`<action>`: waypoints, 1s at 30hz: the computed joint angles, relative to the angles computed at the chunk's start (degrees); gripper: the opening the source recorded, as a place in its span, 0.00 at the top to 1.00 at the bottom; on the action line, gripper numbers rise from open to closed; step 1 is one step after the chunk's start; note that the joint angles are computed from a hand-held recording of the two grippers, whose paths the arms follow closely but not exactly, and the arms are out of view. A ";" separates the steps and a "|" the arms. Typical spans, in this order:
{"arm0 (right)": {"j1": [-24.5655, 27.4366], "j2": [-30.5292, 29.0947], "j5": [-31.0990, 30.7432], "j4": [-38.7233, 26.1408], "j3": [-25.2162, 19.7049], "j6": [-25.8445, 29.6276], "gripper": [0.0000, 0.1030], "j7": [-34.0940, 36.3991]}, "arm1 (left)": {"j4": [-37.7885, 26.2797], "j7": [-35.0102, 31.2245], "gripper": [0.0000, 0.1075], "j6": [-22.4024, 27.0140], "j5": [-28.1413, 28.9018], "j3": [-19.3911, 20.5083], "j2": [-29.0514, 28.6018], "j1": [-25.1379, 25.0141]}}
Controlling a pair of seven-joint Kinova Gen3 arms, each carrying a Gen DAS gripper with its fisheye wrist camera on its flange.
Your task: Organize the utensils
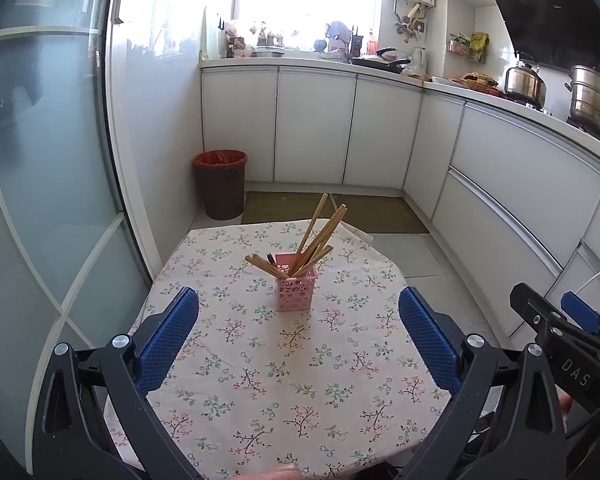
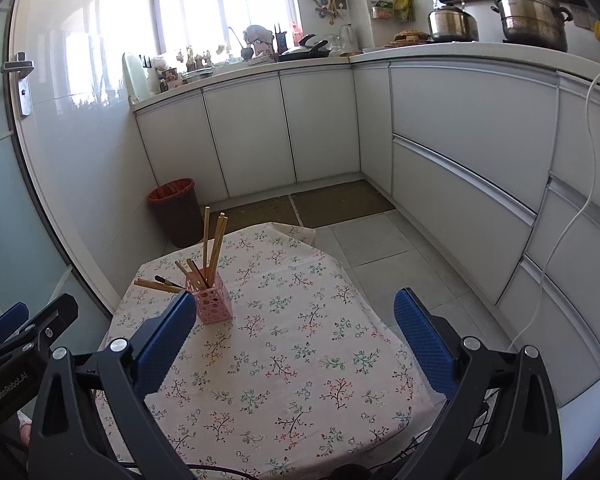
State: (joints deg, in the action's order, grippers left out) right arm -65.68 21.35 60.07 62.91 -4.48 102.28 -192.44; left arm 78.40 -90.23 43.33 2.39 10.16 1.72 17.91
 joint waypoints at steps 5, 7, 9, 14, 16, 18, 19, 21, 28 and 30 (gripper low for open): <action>0.30 -0.31 -0.33 0.05 -0.14 -0.44 0.06 0.52 | -0.20 0.16 0.11 0.11 0.08 -0.11 -0.04 -0.09; 0.26 -0.30 -0.34 -0.09 -0.16 -0.33 0.06 0.64 | -0.13 0.16 0.11 0.10 0.17 -0.13 -0.13 -0.15; 0.21 -0.23 -0.28 -0.18 -0.13 -0.33 0.07 0.54 | 0.05 0.21 0.11 -0.18 0.14 -0.15 -0.24 -0.18; 0.14 -0.39 -0.22 -0.25 -0.04 -0.31 0.06 0.63 | 0.14 0.51 0.11 -0.31 0.05 -0.10 -0.53 -0.21; 0.21 -0.37 -0.31 -0.42 -0.11 -0.26 0.06 0.78 | -0.02 0.71 0.11 -0.20 -0.12 -0.07 -0.45 -0.19; 0.21 -0.38 -0.36 -0.52 -0.14 -0.31 0.06 0.76 | 0.03 0.66 0.11 -0.31 -0.02 -0.08 -0.47 -0.23; 0.18 -0.40 -0.35 -0.51 -0.15 -0.32 0.07 0.73 | 0.01 0.77 0.11 -0.33 -0.10 -0.07 -0.46 -0.22; 0.19 -0.45 -0.35 -0.52 -0.15 -0.34 0.06 0.80 | -0.25 0.92 0.11 -0.16 -0.13 -0.05 -0.30 -0.20; 0.24 -0.46 -0.36 -0.75 -0.10 -0.30 0.07 1.13 | -0.36 0.83 0.11 0.00 -0.23 -0.08 -0.20 -0.19; 0.18 -0.41 -0.30 -0.85 -0.05 -0.21 0.07 1.07 | -0.39 0.98 0.11 -0.05 -0.35 -0.04 -0.15 -0.12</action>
State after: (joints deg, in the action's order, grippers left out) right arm -65.49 20.95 59.78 62.06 -4.53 102.08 -191.36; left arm 78.01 -89.25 43.29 2.04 10.12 1.56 17.79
